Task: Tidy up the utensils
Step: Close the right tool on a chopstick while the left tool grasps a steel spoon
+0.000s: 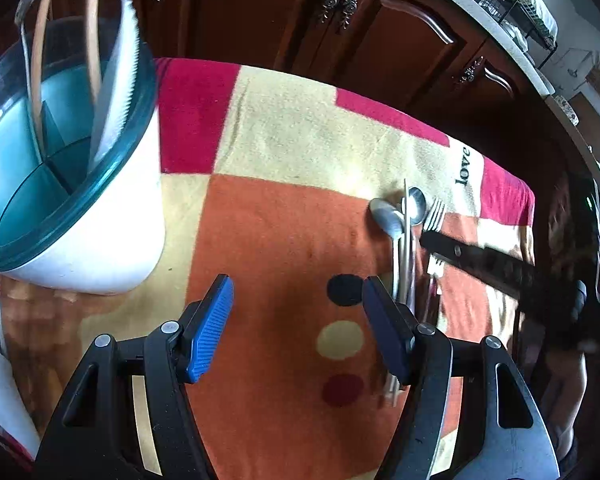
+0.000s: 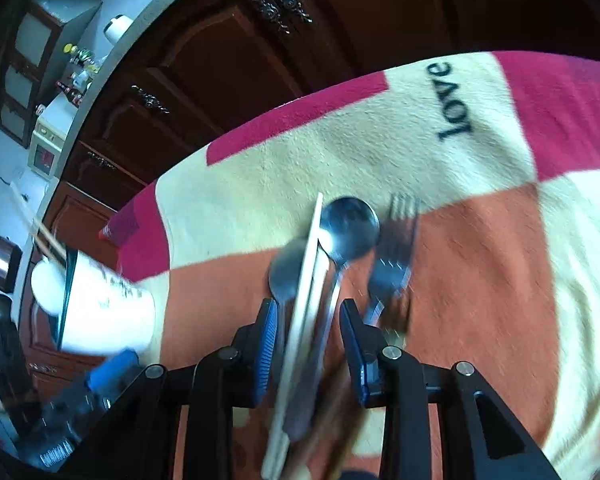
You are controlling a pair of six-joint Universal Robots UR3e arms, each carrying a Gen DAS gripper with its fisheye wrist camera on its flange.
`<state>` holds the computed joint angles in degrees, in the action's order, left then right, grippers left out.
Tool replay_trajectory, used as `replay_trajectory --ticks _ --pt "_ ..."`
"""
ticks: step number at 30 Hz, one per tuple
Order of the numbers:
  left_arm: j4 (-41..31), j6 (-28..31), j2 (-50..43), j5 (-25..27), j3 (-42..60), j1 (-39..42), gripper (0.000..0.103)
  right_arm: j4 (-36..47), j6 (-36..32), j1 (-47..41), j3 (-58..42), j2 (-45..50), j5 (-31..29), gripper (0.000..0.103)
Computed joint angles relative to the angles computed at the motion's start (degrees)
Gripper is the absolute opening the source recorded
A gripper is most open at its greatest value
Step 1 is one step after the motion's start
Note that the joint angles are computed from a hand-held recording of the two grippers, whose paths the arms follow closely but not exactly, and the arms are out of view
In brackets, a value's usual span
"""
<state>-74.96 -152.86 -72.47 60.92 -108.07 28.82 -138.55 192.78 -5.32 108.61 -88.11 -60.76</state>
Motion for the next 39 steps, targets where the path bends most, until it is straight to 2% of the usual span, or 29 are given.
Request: replay_trajectory --ticks 6,13,16,18,21,26,31,35,39 --pt "0.17 1.36 0.29 -0.44 -0.96 1.21 0.067 2.40 2.66 1.41 -9.30 8.23 -1.73 0.029" --pt "-0.80 2.05 0.31 -1.22 -1.19 1.90 0.067 6.11 3.65 2.89 -15.93 13.16 -3.87 0.024" --pt "-0.92 2.06 0.22 -1.30 -1.07 1.92 0.067 8.29 4.41 4.63 -19.82 15.30 -6.99 0.018" --pt "-1.12 2.18 0.23 -1.32 -0.98 2.01 0.067 9.01 4.41 5.01 -21.03 15.96 -7.68 0.011" --pt "-1.63 2.46 0.55 -1.27 -0.97 2.03 0.067 8.48 4.74 4.40 -20.25 15.68 -6.68 0.006" --pt "-2.80 2.52 0.86 -1.23 -0.70 1.65 0.067 5.10 4.06 1.63 -13.24 10.21 -3.85 0.006" --pt "-3.79 0.49 -0.12 -1.03 1.12 -0.86 0.067 2.36 1.62 -2.94 -2.22 -1.95 0.16 0.006" --pt "-2.14 -3.12 -3.28 0.56 3.11 -5.76 0.067 5.16 -1.34 -6.95 3.36 -11.40 3.30 0.006" --pt "3.33 -8.49 -8.20 3.13 5.29 -12.57 0.067 9.42 -4.77 -12.24 6.93 -18.07 7.33 0.006"
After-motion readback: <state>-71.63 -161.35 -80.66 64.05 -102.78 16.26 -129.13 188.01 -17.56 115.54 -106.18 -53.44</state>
